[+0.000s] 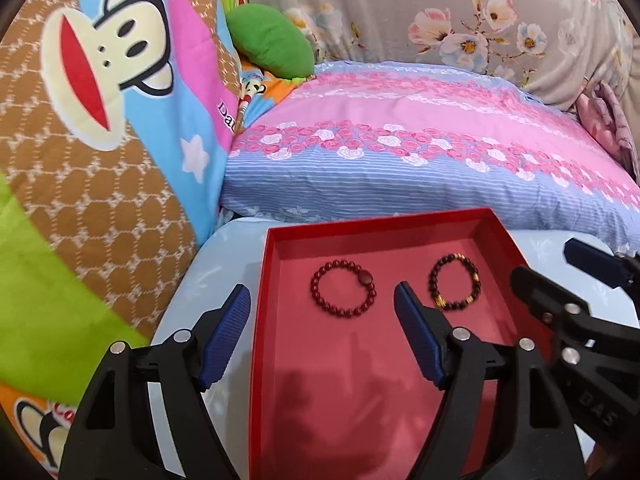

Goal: Organize jewelry
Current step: 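Withdraw both open tools from the tray back to the jewelry pile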

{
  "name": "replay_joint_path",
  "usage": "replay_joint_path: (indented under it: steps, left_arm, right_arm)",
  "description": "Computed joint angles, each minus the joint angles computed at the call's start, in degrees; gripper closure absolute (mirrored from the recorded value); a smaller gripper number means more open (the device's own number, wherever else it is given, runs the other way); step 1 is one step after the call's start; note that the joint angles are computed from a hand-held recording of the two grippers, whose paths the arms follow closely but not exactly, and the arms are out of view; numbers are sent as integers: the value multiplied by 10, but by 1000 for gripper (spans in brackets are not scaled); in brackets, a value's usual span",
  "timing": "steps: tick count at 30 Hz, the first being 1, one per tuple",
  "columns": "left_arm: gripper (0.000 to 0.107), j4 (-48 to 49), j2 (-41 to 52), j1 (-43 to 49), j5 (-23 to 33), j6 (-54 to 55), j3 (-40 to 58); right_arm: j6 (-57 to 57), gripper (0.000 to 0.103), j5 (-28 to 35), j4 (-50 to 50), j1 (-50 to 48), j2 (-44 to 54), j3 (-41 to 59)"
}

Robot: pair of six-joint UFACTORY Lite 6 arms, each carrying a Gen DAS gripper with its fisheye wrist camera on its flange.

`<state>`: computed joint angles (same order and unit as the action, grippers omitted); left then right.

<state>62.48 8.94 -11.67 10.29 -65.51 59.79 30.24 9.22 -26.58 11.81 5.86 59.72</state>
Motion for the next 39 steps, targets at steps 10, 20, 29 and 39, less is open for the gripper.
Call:
replay_joint_path:
  steps: [10,20,29,39]
  left_arm:
    - [31,-66,-237,-75,80,37,-180]
    - [30,-183,-430,-166,179,84,-315]
    - [30,-213,-535,-245,265,57,-380]
    - [30,-243,-643,-317,337,26,-455]
  right_arm:
    - [-102,42,47,148,15,-281,-210]
    - [-22,42,177,120,85,-543,-362]
    - [72,42,288,80,169,-689,-425]
    - [278,42,425,-41,365,-785,-473]
